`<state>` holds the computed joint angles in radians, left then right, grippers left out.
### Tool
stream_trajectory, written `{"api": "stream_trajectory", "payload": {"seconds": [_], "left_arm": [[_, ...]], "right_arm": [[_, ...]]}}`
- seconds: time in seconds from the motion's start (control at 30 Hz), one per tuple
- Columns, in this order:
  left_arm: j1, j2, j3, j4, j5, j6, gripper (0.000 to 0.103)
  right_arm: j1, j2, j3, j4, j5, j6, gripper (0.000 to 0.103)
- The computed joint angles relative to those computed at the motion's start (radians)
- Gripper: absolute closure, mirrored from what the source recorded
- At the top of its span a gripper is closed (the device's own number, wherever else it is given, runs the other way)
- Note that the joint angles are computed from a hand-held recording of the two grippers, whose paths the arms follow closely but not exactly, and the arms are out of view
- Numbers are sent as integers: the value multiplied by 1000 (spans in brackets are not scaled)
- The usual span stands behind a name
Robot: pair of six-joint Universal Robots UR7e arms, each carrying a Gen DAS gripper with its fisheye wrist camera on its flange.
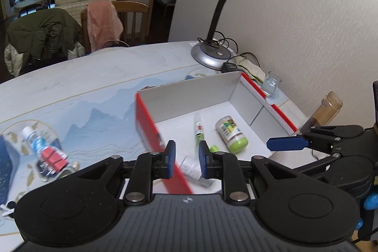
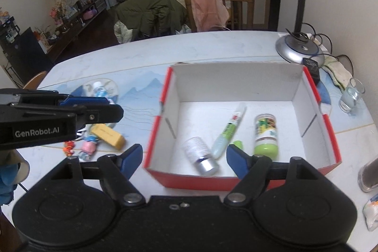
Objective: Organize rigid objects
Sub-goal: 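Withdraw both tools from the box and move back toward the remaining items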
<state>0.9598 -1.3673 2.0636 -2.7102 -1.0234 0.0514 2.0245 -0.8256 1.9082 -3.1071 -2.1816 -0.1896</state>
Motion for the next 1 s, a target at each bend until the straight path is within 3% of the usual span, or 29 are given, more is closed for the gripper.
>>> {"api": "stream_trajectory", "payload": {"seconds": [0.07,0.13,0.2,0.57,0.9,1.0], "left_arm": [[0,-38,29,-10,12,7,71],[1,-78,57,-22,27,7,54],[5,-119,84,-33,38,15,43],[98,-316,150,14,66,52,33],[227,-373,164,-1,61,101,26],[265,-371,174,-30,60,129,19]], "right_arm": [[15,11,6,-18,5,10,25],[29,22,9,-23,11,29,24],[43,38,8,-28,14,41,24],[94,145,-26,-60,41,85,18],[120,268,-124,-41,66,136,13],[125,302,-156,-29,63,145,12]]}}
